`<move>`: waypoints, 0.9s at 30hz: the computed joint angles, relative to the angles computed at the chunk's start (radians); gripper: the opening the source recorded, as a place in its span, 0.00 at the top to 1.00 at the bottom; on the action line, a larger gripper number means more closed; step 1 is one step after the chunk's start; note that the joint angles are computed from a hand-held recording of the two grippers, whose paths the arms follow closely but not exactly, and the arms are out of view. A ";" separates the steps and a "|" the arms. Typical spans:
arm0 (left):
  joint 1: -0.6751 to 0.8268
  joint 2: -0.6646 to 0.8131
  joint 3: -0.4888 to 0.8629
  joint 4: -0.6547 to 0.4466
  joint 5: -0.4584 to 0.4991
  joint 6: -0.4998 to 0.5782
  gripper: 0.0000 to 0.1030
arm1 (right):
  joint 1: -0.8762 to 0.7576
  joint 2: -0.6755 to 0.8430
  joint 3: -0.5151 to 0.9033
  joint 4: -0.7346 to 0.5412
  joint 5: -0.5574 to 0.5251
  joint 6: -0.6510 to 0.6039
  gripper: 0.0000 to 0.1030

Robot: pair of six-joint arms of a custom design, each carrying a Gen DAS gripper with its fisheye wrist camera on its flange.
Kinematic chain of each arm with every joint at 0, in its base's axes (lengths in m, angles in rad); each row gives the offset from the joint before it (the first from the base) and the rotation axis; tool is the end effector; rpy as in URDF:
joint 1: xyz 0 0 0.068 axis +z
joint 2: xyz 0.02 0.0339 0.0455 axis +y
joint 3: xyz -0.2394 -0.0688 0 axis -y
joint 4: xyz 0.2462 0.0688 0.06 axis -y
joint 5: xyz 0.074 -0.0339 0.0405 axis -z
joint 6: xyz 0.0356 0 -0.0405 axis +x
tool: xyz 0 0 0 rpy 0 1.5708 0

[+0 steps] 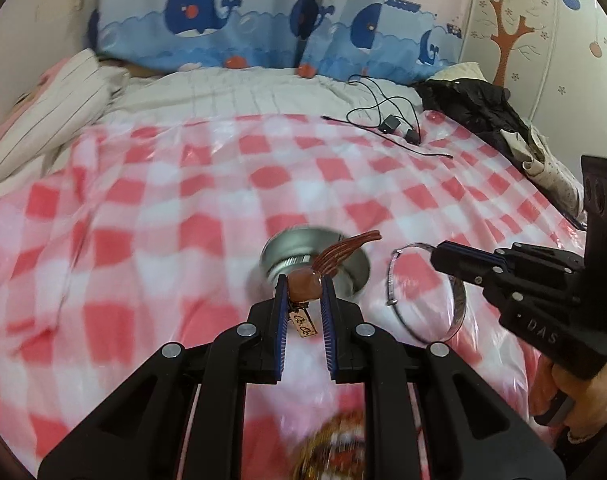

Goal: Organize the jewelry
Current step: 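Grasp the necklace with the left tool, carry it into the silver tin, then open the left tool and move it back over the jewelry pile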

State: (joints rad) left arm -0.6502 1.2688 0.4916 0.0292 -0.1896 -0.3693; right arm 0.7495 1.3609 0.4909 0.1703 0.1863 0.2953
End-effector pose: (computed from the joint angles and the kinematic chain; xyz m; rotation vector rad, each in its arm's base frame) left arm 0.2001 -0.1437 0.1381 0.2294 2.3099 -0.3013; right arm 0.1934 0.1710 0.1280 -0.4163 2.2410 0.3444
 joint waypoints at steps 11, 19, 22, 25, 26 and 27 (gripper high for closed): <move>0.099 0.339 0.169 0.048 0.071 0.079 0.53 | -0.089 0.323 0.247 0.029 -0.057 -0.116 0.95; 0.166 0.022 0.002 -0.084 0.034 0.095 0.42 | -0.046 0.505 0.411 -0.022 -0.053 -0.127 0.88; 0.151 -0.119 -0.105 -0.132 0.028 0.062 0.42 | -0.029 0.452 0.350 0.011 -0.007 -0.119 0.55; 0.104 -0.259 -0.216 -0.190 0.024 0.012 0.42 | -0.007 0.276 0.200 0.012 0.002 -0.088 0.55; 0.083 -0.290 -0.237 -0.207 0.017 -0.006 0.42 | 0.009 0.196 0.130 0.008 0.009 -0.069 0.55; 0.056 -0.344 -0.265 -0.239 0.010 -0.031 0.42 | 0.025 0.136 0.080 -0.003 0.016 -0.049 0.53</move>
